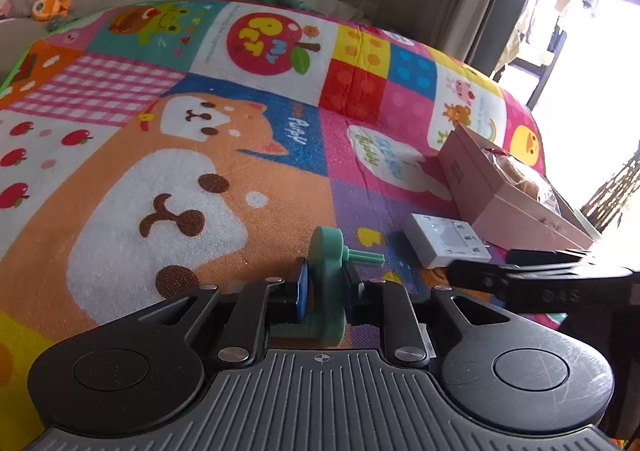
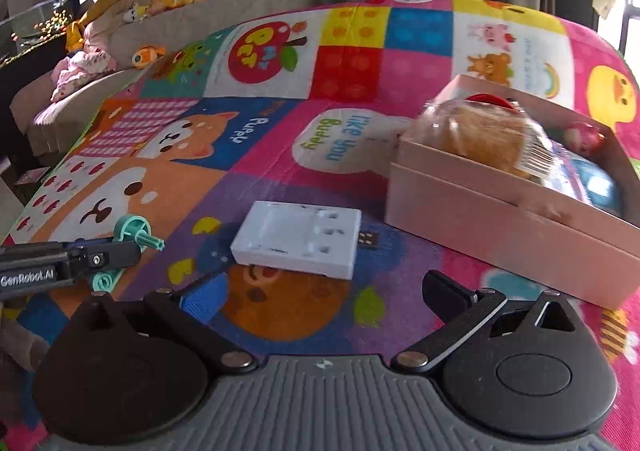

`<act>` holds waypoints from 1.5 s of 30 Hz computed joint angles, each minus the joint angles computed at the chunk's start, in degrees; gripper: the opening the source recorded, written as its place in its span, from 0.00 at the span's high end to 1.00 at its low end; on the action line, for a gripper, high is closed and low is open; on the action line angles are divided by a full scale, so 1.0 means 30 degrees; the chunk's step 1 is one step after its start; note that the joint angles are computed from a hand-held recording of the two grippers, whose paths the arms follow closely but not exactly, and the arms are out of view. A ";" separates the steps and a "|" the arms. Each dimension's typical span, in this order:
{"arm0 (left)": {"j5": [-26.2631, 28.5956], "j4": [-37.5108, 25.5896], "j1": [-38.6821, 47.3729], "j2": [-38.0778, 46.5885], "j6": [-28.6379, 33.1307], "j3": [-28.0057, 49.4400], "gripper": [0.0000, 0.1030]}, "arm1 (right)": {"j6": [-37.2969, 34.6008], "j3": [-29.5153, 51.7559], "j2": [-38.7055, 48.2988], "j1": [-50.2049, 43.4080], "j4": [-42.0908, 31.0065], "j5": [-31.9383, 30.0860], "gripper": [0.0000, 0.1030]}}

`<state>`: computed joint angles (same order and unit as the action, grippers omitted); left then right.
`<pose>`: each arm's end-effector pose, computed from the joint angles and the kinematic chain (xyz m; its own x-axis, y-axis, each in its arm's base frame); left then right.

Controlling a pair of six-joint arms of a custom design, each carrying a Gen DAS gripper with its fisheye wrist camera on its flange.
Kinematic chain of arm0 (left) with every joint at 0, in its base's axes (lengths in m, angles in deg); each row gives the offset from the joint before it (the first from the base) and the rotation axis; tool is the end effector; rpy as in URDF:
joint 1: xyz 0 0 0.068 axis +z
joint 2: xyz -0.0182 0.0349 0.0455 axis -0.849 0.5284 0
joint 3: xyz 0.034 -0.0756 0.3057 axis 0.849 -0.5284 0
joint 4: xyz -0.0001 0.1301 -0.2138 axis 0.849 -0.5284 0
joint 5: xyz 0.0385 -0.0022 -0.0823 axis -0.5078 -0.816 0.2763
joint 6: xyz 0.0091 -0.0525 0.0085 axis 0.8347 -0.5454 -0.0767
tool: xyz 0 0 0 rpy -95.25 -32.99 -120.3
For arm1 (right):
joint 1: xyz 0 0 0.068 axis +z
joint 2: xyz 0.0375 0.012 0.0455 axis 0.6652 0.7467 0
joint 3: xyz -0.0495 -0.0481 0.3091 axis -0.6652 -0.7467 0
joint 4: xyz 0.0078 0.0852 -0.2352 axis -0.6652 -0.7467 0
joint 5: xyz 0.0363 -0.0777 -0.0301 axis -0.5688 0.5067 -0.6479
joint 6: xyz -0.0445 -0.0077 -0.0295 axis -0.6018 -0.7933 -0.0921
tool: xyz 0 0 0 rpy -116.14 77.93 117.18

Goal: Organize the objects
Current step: 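Grasp the white plastic card reader with the right gripper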

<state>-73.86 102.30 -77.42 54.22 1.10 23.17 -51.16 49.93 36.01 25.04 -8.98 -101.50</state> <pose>0.2946 -0.1108 0.0275 -0.6493 -0.0571 -0.7584 0.3134 0.8885 -0.3351 0.2730 -0.0700 0.0502 -0.6697 -0.0160 -0.7425 -0.0922 0.9938 0.0618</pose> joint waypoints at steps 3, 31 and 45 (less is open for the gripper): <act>-0.0020 0.0269 -0.0018 0.0083 -0.0042 -0.0102 0.79 | 0.1347 0.2131 0.0250 0.1725 -0.2100 0.1826 0.00; -0.0703 -0.2200 -0.4120 -0.0772 0.2568 0.0480 0.80 | -0.8689 -0.3113 -0.1420 -0.9786 -0.1464 -0.4543 0.02; -0.4143 -0.3671 -0.6025 -0.1487 0.3696 0.0604 0.78 | -0.0676 -0.0534 -0.0186 -0.5076 -0.1243 -0.2197 0.02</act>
